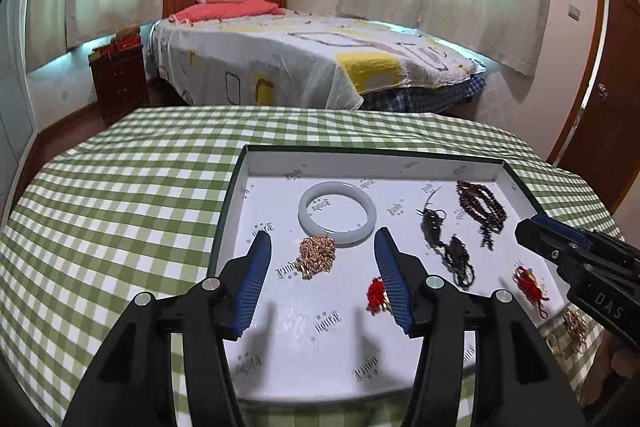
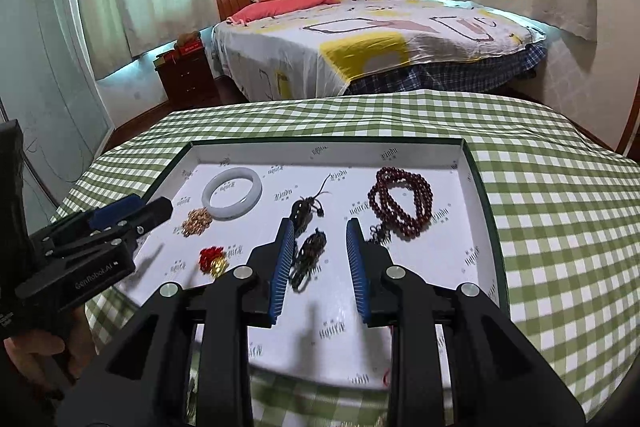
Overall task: Organize jewelry
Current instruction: 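Open both tools to drop the gold chain and black necklace into the tray, then move both open tools back over the remaining jewelry on the table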
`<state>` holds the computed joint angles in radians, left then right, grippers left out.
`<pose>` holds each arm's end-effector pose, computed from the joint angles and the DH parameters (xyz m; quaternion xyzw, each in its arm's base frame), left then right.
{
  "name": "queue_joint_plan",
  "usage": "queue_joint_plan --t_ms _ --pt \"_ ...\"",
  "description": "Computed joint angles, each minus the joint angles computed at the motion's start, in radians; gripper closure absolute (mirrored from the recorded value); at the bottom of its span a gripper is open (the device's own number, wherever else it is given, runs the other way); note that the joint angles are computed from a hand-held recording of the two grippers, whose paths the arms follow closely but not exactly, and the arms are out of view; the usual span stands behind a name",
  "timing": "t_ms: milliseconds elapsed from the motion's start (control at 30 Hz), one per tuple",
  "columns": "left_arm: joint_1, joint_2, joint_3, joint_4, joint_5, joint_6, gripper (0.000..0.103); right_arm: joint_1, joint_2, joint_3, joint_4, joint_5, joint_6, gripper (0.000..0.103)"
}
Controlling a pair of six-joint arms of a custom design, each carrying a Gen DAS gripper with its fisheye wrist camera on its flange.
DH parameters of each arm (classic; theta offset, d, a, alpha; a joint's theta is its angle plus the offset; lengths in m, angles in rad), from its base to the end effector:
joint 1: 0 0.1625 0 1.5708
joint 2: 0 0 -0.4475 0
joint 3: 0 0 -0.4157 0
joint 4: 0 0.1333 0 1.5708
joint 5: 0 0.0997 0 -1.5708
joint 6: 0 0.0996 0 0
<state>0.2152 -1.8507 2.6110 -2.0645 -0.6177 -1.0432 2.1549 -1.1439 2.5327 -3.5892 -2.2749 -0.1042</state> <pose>-0.2068 -0.2648 0.2242 0.1972 0.8605 -0.3808 0.2750 0.2702 -0.2839 0.1584 0.2006 -0.8762 0.3602 0.2494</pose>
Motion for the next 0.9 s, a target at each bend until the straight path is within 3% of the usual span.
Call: queue_joint_plan --t_ms 233,400,667,900 --pt "-0.148 -0.088 0.005 0.247 -0.03 -0.196 0.05 0.052 -0.032 0.049 0.018 -0.036 0.055 0.076" --pt "-0.244 -0.131 0.02 0.387 -0.092 -0.333 0.05 0.081 -0.057 0.087 0.036 -0.064 0.096 0.076" --pt "-0.323 -0.179 0.046 0.481 -0.209 -0.441 0.051 0.107 -0.124 0.156 0.092 -0.09 0.179 0.076" --pt "-0.371 -0.184 0.052 0.508 -0.248 -0.467 0.051 0.129 -0.161 0.201 0.137 -0.101 0.238 0.076"
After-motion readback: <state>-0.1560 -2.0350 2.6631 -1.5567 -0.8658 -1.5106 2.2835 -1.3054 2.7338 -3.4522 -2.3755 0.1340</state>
